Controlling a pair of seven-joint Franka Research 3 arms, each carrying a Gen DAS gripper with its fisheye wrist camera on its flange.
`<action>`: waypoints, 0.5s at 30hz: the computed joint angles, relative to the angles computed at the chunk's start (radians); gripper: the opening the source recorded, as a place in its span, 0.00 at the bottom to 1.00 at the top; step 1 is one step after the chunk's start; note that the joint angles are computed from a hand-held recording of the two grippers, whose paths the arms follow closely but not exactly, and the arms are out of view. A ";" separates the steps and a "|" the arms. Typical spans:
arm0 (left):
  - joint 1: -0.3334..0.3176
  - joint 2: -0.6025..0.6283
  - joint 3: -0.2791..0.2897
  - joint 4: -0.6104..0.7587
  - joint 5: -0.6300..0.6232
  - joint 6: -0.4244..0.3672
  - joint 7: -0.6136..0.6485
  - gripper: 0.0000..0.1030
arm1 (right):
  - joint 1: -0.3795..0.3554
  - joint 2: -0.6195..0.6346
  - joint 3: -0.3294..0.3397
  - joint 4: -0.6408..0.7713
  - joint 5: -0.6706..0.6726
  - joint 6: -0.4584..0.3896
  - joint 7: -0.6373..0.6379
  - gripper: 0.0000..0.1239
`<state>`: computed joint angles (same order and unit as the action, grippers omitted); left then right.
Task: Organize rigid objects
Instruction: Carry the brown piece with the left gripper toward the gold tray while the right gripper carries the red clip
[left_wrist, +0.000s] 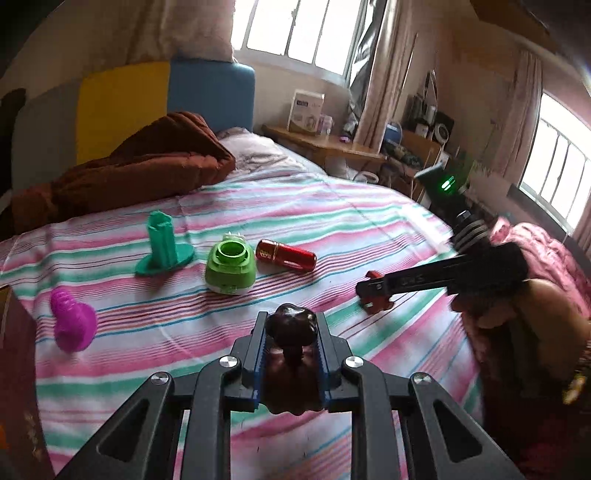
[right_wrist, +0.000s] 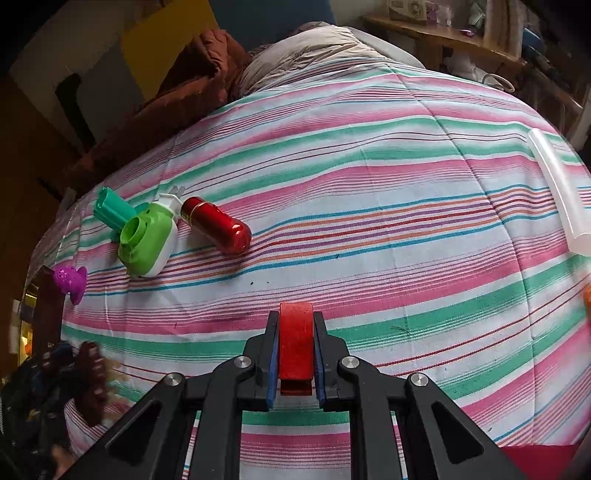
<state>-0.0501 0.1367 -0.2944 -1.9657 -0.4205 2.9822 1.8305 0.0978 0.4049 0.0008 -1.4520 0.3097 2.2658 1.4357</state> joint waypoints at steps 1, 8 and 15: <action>0.011 -0.014 -0.012 -0.012 -0.032 0.004 0.027 0.20 | -0.002 -0.003 0.002 -0.004 0.003 -0.001 -0.009 0.12; -0.017 -0.173 0.039 -0.149 -0.247 0.046 0.173 0.20 | 0.003 -0.014 -0.006 -0.019 -0.009 0.022 -0.008 0.12; -0.078 -0.304 0.169 -0.274 -0.295 0.089 0.169 0.20 | -0.003 -0.035 -0.001 -0.047 0.009 0.060 -0.005 0.12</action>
<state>-0.1285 -0.1672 -0.1259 -2.2394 -0.7153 3.0712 1.9992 0.0951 0.3703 -0.0003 -1.4988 0.3184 2.3262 1.4307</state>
